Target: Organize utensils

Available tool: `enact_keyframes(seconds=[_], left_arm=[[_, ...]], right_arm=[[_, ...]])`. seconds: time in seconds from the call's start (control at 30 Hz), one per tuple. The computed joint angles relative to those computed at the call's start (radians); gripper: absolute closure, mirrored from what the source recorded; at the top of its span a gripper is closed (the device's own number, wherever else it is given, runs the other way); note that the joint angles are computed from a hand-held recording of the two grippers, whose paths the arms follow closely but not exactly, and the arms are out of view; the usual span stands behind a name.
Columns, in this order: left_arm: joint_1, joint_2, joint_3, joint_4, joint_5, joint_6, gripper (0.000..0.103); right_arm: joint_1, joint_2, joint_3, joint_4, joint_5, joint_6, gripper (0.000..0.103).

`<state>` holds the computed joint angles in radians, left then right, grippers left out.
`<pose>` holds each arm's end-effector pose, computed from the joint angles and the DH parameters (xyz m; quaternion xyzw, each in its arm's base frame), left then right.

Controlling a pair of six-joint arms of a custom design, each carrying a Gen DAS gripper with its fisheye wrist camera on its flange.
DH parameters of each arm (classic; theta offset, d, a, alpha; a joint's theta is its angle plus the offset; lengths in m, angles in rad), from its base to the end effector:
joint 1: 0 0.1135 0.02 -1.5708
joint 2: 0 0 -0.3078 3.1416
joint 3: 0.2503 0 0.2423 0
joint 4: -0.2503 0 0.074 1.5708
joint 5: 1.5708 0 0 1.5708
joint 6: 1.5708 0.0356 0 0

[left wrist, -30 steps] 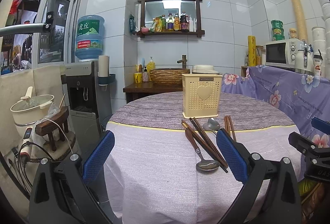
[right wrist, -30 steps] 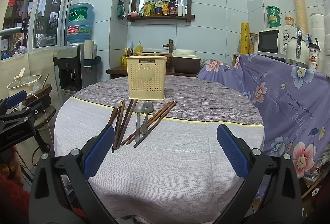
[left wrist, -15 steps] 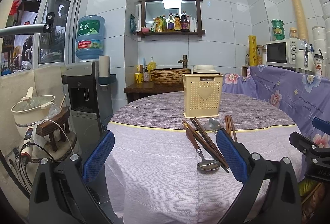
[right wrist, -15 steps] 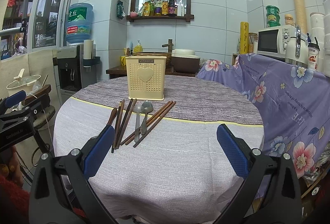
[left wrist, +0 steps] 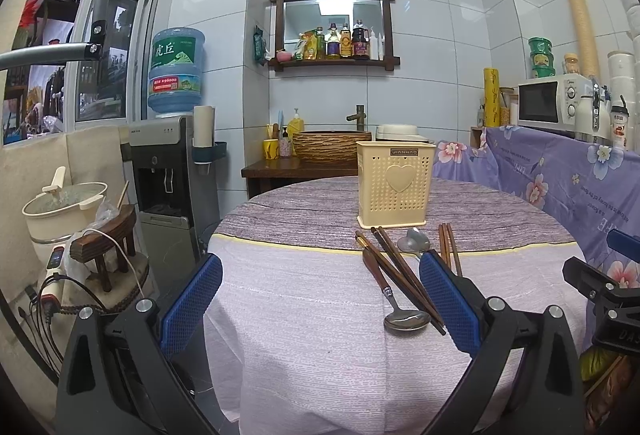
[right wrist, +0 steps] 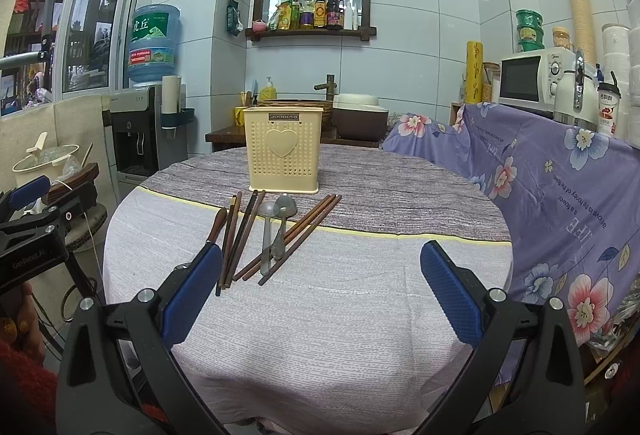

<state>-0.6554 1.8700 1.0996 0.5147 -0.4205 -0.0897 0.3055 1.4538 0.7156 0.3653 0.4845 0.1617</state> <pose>0.3450 -0.2469 0.2603 0.0936 0.7789 -0.0637 0.6168 0.2876 0.0733 0.2672 0.0773 0.8095 -0.0661 0.5783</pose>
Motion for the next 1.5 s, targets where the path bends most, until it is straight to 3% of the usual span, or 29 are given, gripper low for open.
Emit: enact_keyframes(seconds=[0.63,0.67,1.33,1.5], left_arm=[[0.018,-0.027,-0.042,0.011,0.016,0.002,0.005],[-0.002,0.001,0.006,-0.005,-0.001,0.000,0.005],[0.004,0.002,0.005,-0.014,0.006,-0.004,0.005],[0.017,0.021,0.041,-0.078,0.033,-0.024,0.005]], right_arm=[[-0.001,0.000,0.002,-0.002,-0.002,-0.001,0.005],[-0.001,0.000,0.001,-0.001,-0.002,-0.001,0.005],[-0.001,0.012,0.002,-0.003,-0.003,0.004,0.005],[-0.002,0.036,0.022,-0.029,0.009,0.010,0.005]])
